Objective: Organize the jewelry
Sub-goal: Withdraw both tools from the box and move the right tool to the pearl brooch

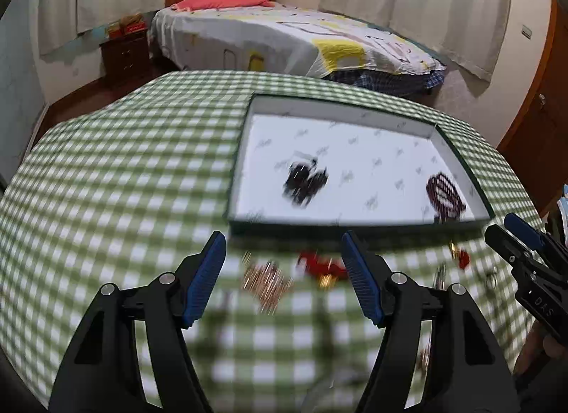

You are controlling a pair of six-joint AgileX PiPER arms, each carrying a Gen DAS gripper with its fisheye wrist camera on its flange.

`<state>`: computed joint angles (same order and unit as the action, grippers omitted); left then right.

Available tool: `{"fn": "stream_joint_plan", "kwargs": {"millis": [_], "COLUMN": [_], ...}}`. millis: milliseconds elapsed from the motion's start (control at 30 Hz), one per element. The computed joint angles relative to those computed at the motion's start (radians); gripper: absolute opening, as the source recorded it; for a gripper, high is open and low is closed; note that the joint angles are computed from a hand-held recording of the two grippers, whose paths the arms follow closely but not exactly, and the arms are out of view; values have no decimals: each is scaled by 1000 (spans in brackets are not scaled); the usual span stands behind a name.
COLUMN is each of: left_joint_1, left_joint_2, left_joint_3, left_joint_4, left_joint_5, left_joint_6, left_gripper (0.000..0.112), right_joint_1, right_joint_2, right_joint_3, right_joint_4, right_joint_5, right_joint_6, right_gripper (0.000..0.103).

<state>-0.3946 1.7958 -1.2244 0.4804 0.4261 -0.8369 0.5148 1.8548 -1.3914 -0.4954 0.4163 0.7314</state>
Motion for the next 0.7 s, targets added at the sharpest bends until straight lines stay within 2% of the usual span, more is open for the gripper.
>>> {"fn": "stream_joint_plan", "kwargs": {"millis": [200, 333, 533, 700], "left_joint_1": [-9, -4, 4, 3], "left_joint_2": [-164, -253, -348, -368], "left_joint_3": [193, 286, 367, 388], "left_joint_4": [76, 72, 85, 96], "left_joint_5": [5, 9, 18, 23], "left_joint_6": [-93, -88, -96, -104], "left_gripper": [66, 66, 66, 66], "right_joint_1": [75, 120, 164, 178], "right_joint_2": [-72, -96, -96, -64], "right_joint_3": [99, 135, 184, 197], "right_joint_4": [-115, -169, -173, -95], "right_joint_5": [6, 21, 9, -15], "right_joint_6": [142, 214, 263, 214], "right_gripper": [57, 57, 57, 57]}}
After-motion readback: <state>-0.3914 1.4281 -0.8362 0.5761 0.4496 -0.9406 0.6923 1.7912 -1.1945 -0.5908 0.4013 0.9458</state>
